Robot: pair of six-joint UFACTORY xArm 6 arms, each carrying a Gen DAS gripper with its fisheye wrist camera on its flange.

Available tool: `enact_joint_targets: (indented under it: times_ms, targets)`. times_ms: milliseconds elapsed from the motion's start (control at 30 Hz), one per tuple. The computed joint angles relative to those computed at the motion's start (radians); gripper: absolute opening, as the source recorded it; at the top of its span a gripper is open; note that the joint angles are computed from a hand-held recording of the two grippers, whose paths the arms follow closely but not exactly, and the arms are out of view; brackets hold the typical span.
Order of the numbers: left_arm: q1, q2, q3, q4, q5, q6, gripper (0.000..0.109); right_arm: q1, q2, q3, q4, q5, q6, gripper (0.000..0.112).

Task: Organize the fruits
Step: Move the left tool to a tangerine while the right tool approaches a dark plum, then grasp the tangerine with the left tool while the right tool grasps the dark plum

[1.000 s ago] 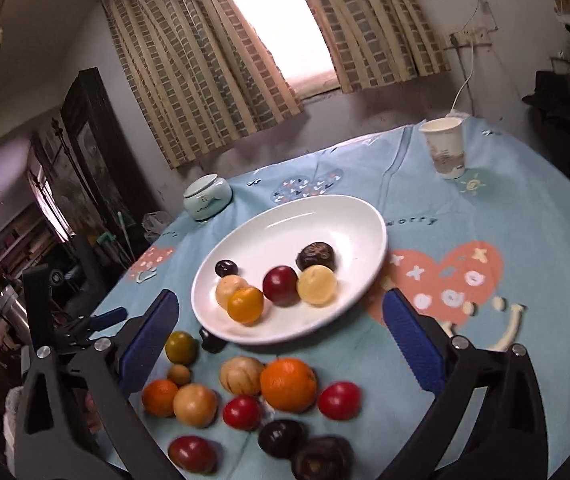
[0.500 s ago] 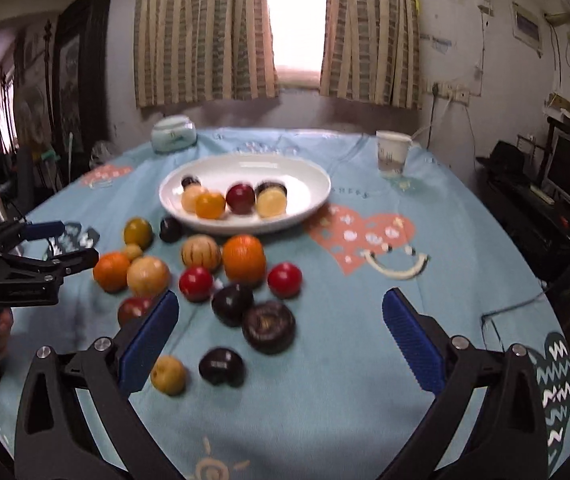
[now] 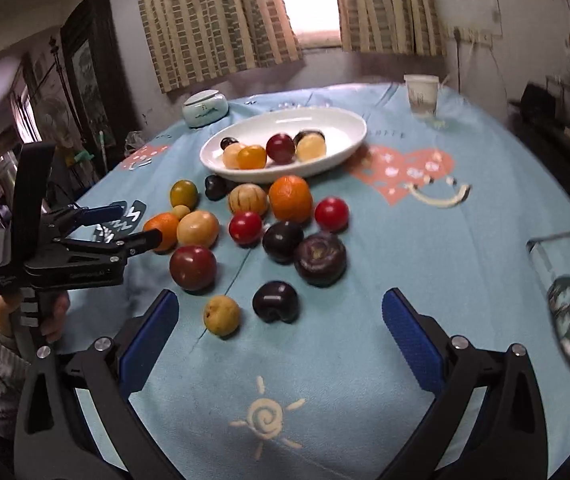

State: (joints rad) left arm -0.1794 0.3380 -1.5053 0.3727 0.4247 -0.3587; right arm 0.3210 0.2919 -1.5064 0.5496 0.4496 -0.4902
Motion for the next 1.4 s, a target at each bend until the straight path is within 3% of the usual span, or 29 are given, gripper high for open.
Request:
enact_joint_targets:
  times_ms: [100,200,333,500,633,733,767,933,1033,1100,1233,1333,1400]
  targets:
    - [-0.004,0.018,-0.025,-0.053,0.032,0.051,0.091,0.0,0.009,-0.025,-0.029,0.013,0.016,0.102]
    - [-0.001,0.043,-0.059,-0.167,0.064,0.14,0.09,-0.016,0.021,-0.057,0.095,0.066,-0.039,0.102]
    - [0.011,0.078,-0.107,-0.355,0.099,0.266,0.067,-0.04,0.02,-0.057,0.251,0.089,-0.095,0.102]
    - [0.015,0.101,-0.137,-0.474,0.111,0.358,0.063,-0.049,0.026,-0.07,0.288,0.129,-0.108,0.102]
    - [0.007,0.127,-0.173,-0.462,0.125,0.373,0.062,-0.031,0.027,-0.075,0.214,0.139,-0.091,0.101]
    - [0.005,0.117,-0.16,-0.421,0.112,0.339,0.046,-0.026,0.038,-0.088,0.139,0.156,-0.055,0.087]
    - [0.007,0.113,-0.154,-0.423,0.108,0.332,0.046,-0.029,0.047,-0.105,0.108,0.176,-0.036,0.076]
    - [0.011,0.085,-0.116,-0.459,0.093,0.344,0.046,-0.041,0.115,-0.206,-0.092,0.261,0.068,0.072]
    - [0.011,0.086,-0.116,-0.465,0.096,0.344,0.046,-0.042,0.166,-0.283,-0.139,0.34,0.08,0.056]
    - [0.012,0.087,-0.118,-0.467,0.097,0.346,0.047,-0.034,0.193,-0.318,-0.181,0.376,0.09,0.05]
    - [0.011,0.094,-0.128,-0.47,0.109,0.348,0.047,-0.021,0.225,-0.357,-0.205,0.404,0.088,0.05]
    - [0.016,0.108,-0.149,-0.5,0.136,0.357,0.047,-0.01,0.233,-0.362,-0.209,0.395,0.073,0.037]
    - [0.019,0.114,-0.156,-0.524,0.149,0.371,0.047,-0.004,0.238,-0.366,-0.233,0.39,0.072,0.037]
